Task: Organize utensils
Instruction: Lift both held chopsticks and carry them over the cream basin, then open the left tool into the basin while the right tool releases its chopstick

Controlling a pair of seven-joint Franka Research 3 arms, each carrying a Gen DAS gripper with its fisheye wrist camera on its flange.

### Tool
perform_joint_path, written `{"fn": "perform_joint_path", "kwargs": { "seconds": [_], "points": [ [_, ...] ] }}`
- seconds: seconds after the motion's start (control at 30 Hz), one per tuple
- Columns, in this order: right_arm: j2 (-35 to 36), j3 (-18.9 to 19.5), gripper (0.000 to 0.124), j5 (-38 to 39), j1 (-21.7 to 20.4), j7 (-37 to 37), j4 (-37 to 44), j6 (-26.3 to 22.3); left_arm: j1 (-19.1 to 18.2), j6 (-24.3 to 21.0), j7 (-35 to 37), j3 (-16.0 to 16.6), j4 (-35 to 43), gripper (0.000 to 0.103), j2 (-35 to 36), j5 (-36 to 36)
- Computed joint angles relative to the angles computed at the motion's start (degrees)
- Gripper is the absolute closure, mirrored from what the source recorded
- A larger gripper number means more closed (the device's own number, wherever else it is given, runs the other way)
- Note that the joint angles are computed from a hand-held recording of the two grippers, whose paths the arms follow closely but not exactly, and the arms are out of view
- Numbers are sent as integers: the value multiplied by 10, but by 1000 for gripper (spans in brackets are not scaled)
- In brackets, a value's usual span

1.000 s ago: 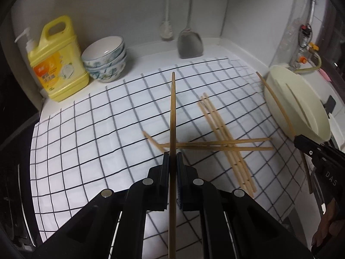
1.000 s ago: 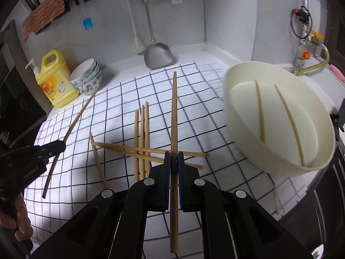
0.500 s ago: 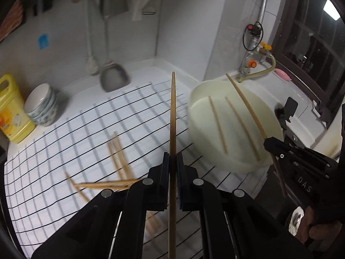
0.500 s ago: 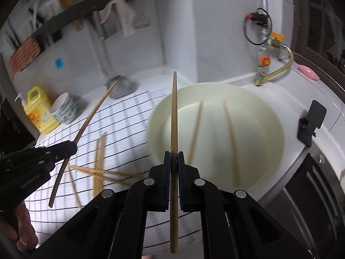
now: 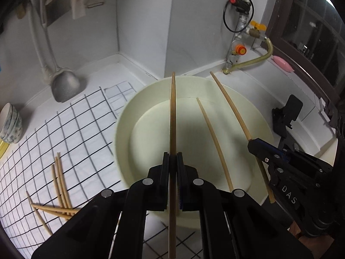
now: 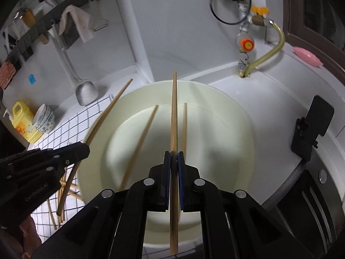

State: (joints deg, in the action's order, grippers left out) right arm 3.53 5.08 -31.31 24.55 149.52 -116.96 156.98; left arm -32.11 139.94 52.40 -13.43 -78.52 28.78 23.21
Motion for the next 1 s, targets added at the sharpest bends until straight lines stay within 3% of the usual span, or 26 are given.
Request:
{"fn": "perform_joint_path", "kwargs": {
  "seconds": [0.37, 1.0],
  "points": [
    [39, -12, 118, 53, 4, -8, 23, -14, -13, -52, 70, 2, 134, 96, 105, -38],
    [82, -31, 118, 155, 20, -78, 58, -40, -20, -126, 96, 17, 222, 96, 167, -72]
  ]
}}
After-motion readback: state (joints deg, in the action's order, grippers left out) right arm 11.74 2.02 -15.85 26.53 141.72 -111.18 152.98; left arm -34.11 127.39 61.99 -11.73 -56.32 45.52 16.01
